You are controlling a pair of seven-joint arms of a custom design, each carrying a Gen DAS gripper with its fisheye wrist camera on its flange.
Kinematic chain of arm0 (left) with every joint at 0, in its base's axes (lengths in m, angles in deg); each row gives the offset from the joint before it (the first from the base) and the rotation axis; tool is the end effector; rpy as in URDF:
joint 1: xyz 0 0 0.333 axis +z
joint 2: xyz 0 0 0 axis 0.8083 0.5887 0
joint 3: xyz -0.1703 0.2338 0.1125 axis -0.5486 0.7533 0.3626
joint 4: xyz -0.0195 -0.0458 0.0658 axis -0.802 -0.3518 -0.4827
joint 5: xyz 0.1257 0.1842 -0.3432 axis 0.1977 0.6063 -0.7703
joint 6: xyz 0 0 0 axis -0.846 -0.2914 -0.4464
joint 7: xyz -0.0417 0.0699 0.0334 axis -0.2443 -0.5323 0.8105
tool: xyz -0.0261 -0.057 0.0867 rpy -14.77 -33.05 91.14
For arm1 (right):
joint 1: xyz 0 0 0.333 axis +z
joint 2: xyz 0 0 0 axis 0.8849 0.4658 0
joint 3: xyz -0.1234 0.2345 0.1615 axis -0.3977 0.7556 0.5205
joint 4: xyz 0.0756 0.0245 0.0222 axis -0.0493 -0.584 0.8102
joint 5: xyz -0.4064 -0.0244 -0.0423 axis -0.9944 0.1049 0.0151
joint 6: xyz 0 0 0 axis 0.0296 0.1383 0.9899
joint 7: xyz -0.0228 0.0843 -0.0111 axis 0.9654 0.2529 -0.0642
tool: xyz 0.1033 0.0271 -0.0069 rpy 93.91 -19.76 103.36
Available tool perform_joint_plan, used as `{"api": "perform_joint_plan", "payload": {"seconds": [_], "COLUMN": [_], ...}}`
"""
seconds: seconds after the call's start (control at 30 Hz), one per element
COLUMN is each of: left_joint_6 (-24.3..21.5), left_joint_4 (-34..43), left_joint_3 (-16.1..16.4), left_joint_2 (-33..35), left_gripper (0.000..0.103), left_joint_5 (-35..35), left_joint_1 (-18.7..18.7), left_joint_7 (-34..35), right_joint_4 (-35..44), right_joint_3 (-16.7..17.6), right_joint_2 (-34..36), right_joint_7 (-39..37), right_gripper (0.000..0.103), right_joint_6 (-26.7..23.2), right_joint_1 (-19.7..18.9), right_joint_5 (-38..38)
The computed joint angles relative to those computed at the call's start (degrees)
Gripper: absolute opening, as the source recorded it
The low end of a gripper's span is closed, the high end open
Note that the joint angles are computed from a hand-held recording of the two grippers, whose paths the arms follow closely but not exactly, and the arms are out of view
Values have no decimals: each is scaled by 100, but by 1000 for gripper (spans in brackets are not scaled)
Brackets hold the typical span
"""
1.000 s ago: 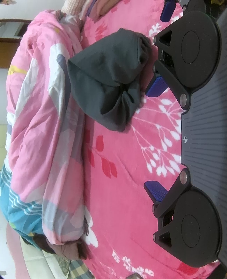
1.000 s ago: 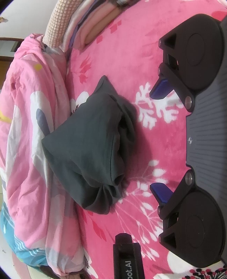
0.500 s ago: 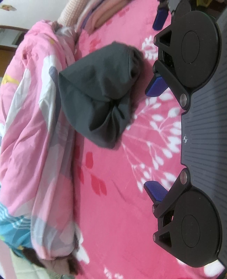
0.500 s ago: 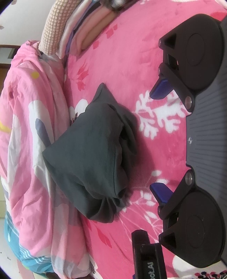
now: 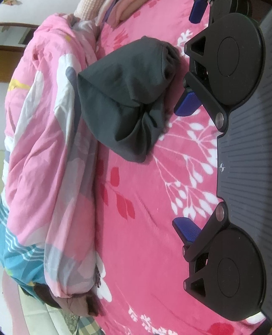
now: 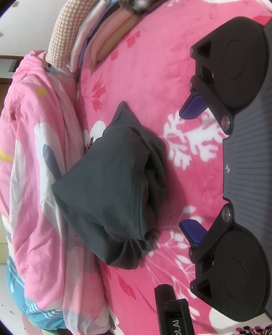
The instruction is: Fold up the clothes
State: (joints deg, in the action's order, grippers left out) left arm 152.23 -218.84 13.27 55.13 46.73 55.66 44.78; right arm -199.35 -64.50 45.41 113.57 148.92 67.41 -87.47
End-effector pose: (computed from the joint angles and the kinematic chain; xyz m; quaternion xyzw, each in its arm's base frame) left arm 0.4957 -0.1840 0.4798 -0.7143 0.5574 -0.2784 0.3188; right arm 0.4907 0.1564 0.4604 -0.6575 0.6334 -0.2880 0.2890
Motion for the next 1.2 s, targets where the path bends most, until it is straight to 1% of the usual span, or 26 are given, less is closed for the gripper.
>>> {"api": "perform_joint_plan", "payload": {"seconds": [0.77, 1.2], "left_joint_6": [-74, -82], "left_joint_4": [24, 26], "left_joint_3": [5, 20], "left_joint_2": [-33, -31], "left_gripper": [103, 103], "left_joint_5": [227, 192], "left_joint_1": [0, -18], "left_joint_7": [-90, -9], "right_joint_4": [39, 58], "right_joint_3": [4, -28], "right_joint_2": [10, 35], "right_joint_7": [-18, -82], "right_gripper": [103, 103], "right_joint_6": [-41, -56], "right_joint_1": [34, 70], "right_joint_5": [32, 118]}}
